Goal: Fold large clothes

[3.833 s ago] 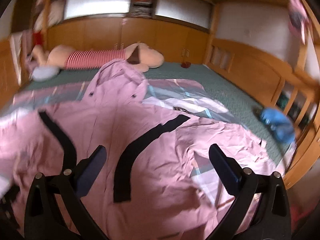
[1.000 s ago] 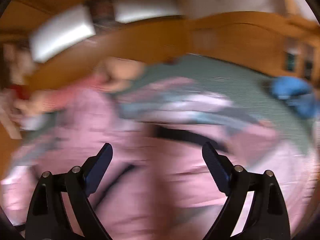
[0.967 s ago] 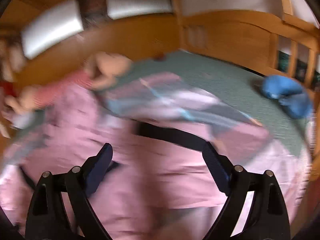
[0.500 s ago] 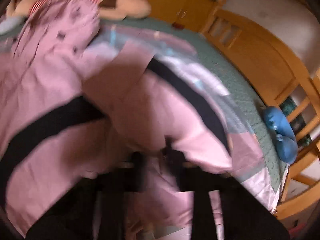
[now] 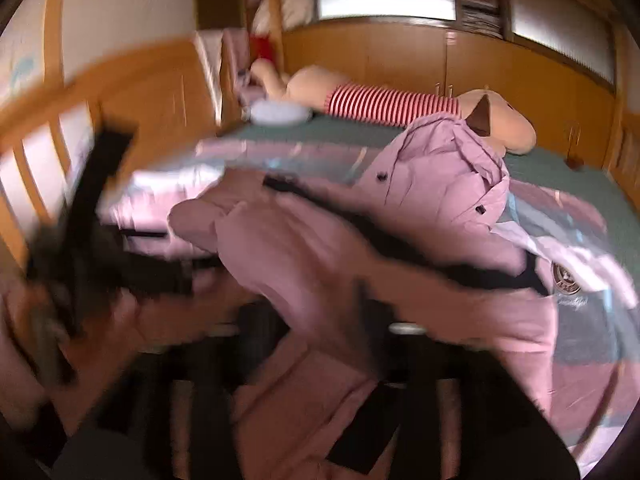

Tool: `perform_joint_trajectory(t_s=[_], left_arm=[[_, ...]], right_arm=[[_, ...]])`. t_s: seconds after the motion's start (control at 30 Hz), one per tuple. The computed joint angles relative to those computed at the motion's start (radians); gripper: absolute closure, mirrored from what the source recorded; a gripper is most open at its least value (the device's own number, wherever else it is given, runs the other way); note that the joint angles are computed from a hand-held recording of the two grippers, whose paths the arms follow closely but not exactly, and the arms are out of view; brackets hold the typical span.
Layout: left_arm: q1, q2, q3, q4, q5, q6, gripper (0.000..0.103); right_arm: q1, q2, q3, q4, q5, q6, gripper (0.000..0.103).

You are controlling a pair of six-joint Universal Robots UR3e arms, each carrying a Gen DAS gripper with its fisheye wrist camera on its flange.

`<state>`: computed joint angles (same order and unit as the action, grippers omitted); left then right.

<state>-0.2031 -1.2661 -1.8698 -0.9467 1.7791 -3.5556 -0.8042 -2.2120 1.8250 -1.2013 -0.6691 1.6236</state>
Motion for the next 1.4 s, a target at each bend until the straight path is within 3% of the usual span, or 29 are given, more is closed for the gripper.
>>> perform_joint_trajectory(t_s=[0.03,0.1,0.17,0.33,0.4,0.53,0.63,0.8,0.83,0.9,0.97,1.03,1.1,1.17,1.23,1.3,1.33,1.37,1.4], left_arm=[[0.018,0.013,-0.006,-0.021,-0.009,-0.002,0.002],[0.054,0.026,-0.018,-0.048,-0.045,0.009,0.002],[0.096,0.036,-0.038,-0.048,-0.105,0.022,0.002],[0.295,0.158,-0.131,-0.087,-0.403,0.075,0.002],[0.367,0.192,-0.174,-0.102,-0.525,0.086,0.002],[0.433,0.127,-0.220,-0.108,-0.723,0.117,0.002],[0.426,0.081,-0.253,-0.068,-0.808,0.110,0.002],[0.357,0.000,-0.250,0.061,-0.740,0.055,0.006],[0.348,-0.009,-0.253,0.089,-0.716,0.043,0.012],[0.299,-0.050,-0.220,0.112,-0.582,0.010,0.054],[0.316,-0.036,-0.233,0.122,-0.575,0.038,0.058],[0.289,-0.037,-0.226,0.153,-0.504,0.011,0.088],[0.208,-0.070,-0.165,0.145,-0.345,0.012,0.090],[0.136,-0.102,-0.123,0.150,-0.222,-0.007,0.093],[0.102,-0.120,-0.090,0.118,-0.173,-0.004,0.093],[0.120,-0.117,-0.079,0.078,-0.242,0.018,0.072],[0.143,-0.109,-0.070,0.051,-0.296,0.032,0.040],[0.173,-0.089,-0.085,0.049,-0.364,0.040,0.016],[0.210,-0.054,-0.126,0.069,-0.436,0.049,0.012]], right_arm=[[-0.017,-0.011,-0.004,0.047,0.007,-0.042,0.022],[-0.045,0.034,-0.067,0.164,0.002,-0.123,0.021],[-0.067,0.065,-0.092,0.207,0.006,-0.118,0.018],[-0.105,0.117,-0.081,0.102,-0.045,0.046,0.017],[-0.072,0.140,-0.041,-0.049,-0.077,0.178,0.017],[-0.039,0.165,-0.006,-0.204,-0.138,0.319,0.017],[-0.068,0.195,-0.036,-0.138,-0.152,0.328,0.017],[-0.095,0.227,-0.044,-0.093,-0.189,0.357,0.017],[-0.087,0.222,-0.029,-0.129,-0.201,0.378,0.017],[-0.066,0.205,0.006,-0.222,-0.227,0.429,0.017],[-0.050,0.202,0.030,-0.280,-0.246,0.459,0.017],[-0.039,0.202,0.051,-0.332,-0.264,0.488,0.017],[-0.019,0.185,0.099,-0.458,-0.301,0.542,0.017],[0.033,0.175,0.186,-0.703,-0.397,0.638,0.017],[0.092,0.216,0.231,-0.886,-0.499,0.699,0.017],[0.135,0.274,0.238,-0.975,-0.578,0.723,0.017],[0.151,0.307,0.233,-0.996,-0.609,0.737,0.017],[0.150,0.329,0.218,-0.977,-0.613,0.744,0.017],[0.149,0.342,0.204,-0.954,-0.612,0.749,0.017]])
